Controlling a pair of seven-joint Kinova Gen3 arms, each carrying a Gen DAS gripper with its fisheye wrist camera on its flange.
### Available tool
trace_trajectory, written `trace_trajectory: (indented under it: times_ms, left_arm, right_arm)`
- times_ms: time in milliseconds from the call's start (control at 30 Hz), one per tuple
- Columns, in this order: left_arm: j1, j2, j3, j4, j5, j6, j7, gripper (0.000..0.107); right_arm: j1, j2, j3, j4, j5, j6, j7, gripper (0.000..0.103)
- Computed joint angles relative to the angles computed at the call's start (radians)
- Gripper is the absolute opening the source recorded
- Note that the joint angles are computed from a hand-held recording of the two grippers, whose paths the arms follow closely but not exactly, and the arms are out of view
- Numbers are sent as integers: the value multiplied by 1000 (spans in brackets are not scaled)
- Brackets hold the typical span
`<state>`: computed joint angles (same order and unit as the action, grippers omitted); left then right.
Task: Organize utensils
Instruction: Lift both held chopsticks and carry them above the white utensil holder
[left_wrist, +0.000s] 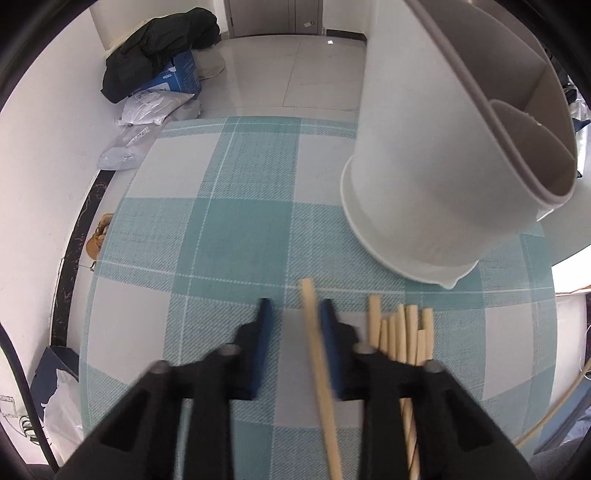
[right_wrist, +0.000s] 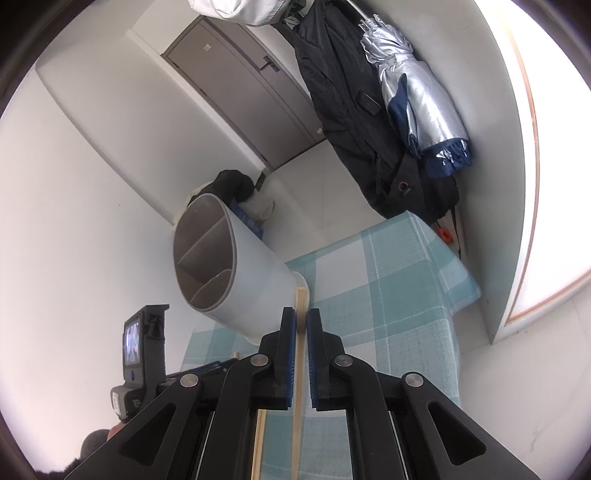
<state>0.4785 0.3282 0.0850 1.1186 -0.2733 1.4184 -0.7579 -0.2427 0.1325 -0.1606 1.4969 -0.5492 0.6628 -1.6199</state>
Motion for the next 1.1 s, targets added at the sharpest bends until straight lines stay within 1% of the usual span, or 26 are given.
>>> trace_trajectory:
  times_ms: [67, 200, 300, 367, 467, 500, 567, 633, 767, 833, 933, 1000, 1100]
  left_arm:
    - [-9, -10, 4, 11, 23, -27, 4, 3]
    - [-40, -43, 2, 50, 65, -81, 19, 3]
    - [-36, -106, 5, 104, 44, -152, 64, 3]
    - [-24, -158, 16, 146, 0, -213, 113, 3]
    - [-2, -232, 38, 210, -81, -299, 208, 3]
    - [0, -258, 54, 234, -109, -331, 245, 3]
    - [12, -297, 81, 269, -179, -373, 316, 3]
    - [-1, -330, 119, 295, -221, -402, 344, 3]
    - [-56, -362, 131, 353, -228, -501, 328, 3]
    - [-78, -370, 140, 360, -214, -519, 310, 3]
    - [-101, -391, 162, 369, -234, -541, 323, 3]
    - [-118, -404, 168, 371, -238, -559, 321, 3]
    - [-140, -403, 182, 342, -259, -575, 305, 3]
  right_arm:
    - [-2, 3, 0, -4, 4, 0, -3, 5]
    - [-24, 4, -1, -15, 50, -3, -25, 5]
    - [-42, -4, -7, -15, 81, -13, -34, 5]
    - [-49, -17, -28, -10, 116, -32, -36, 5]
    - [-134, -48, 1, 6, 229, -78, -71, 5]
    - [-143, -60, -15, 17, 261, -102, -70, 5]
    - [-158, -78, -37, 34, 293, -138, -58, 5]
    - [-183, -92, -45, 50, 333, -161, -73, 5]
    - [-224, -105, -51, 64, 426, -173, -159, 5]
    - [-240, -110, -55, 67, 480, -175, -209, 5]
    - [-257, -122, -61, 71, 546, -184, -270, 5]
    - [-259, -124, -62, 69, 548, -185, -279, 5]
    - [-266, -126, -67, 57, 574, -170, -303, 5]
